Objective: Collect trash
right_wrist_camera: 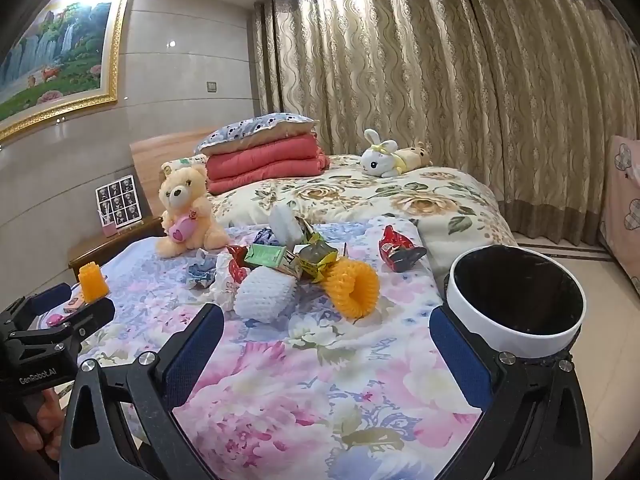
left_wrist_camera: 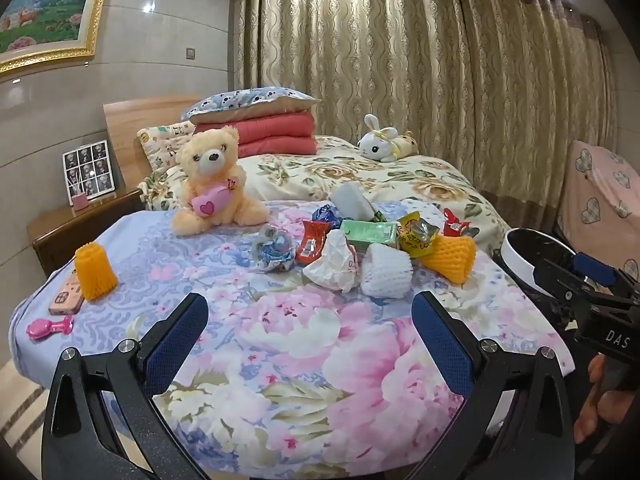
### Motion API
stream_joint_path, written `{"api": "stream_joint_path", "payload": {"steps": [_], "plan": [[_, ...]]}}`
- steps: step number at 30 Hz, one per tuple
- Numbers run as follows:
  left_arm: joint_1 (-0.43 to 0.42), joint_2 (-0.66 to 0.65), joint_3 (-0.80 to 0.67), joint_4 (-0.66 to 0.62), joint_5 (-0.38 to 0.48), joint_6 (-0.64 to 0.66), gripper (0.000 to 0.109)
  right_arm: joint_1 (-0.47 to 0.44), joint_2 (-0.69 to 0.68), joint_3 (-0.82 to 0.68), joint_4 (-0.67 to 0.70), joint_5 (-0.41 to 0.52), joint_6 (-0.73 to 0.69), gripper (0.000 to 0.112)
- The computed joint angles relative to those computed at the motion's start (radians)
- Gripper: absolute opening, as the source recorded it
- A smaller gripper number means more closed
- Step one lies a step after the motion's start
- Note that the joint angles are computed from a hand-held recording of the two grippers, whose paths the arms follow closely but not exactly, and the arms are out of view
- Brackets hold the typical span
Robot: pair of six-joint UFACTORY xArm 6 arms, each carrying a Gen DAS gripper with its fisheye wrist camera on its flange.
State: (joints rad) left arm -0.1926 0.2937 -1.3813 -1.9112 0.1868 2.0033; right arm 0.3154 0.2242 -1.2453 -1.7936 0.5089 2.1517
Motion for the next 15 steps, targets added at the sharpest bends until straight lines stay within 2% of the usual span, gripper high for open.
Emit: {"api": "stream_joint_path", "payload": {"steps": [8,15], "plan": [[-0.003,-0.003,0.0,-0.006,-0.005,0.009,0.103,-0.006,0.017,-0.007,0.071,0.001,-0.063,0.103],[-0.001,0.0,-0.003,-0.002,-0.006,0.003,0.103,-0.013,0.019,-0.004,0.071,-0.014,-0.054,0.103]]}}
